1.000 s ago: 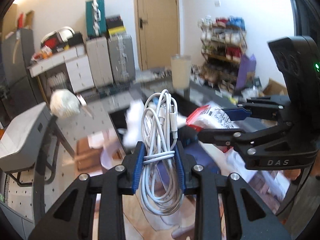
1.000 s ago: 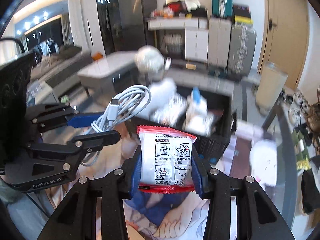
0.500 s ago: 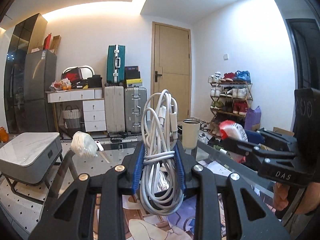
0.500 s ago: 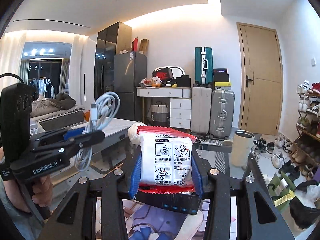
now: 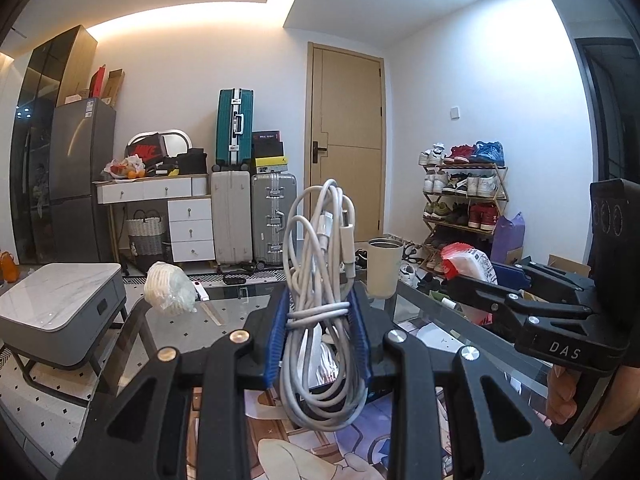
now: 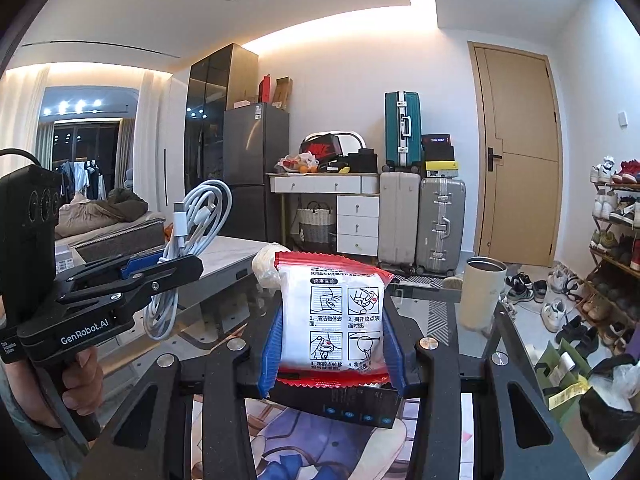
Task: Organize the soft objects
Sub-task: 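Lift the cable and packet and carry both toward the black box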
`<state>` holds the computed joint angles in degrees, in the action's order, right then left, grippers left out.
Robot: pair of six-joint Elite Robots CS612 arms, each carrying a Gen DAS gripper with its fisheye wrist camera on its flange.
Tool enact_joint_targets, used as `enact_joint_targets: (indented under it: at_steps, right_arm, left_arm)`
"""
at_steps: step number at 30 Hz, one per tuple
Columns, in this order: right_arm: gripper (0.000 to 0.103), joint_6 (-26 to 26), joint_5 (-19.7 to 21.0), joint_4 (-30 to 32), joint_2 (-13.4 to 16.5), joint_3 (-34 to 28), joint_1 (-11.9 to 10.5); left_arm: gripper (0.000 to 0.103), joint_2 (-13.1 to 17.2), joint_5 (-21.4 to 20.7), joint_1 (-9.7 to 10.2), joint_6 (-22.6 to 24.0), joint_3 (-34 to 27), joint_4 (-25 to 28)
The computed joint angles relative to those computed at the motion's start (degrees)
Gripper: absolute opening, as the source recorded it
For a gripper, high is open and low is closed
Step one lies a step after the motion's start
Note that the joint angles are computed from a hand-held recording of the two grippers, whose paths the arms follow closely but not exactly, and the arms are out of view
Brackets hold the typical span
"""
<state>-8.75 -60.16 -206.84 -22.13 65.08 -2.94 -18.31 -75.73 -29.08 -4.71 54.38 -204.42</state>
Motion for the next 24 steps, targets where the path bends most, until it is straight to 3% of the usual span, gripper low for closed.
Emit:
enact_joint_targets:
  at_steps: [13,24]
  right_arm:
    - [0.043,1.58,-1.36,0.45,0.84,-2.49,0.67]
    - [0.043,4.54,-4.33,7.24,4.61,-11.87,1.73]
  left_arm:
    - [0.029,1.36,-0.49,-0.08,-0.01,-3.99,0.7]
    - [0.029,7.37,0.33,0.81,-1.0,-17.48,8.85]
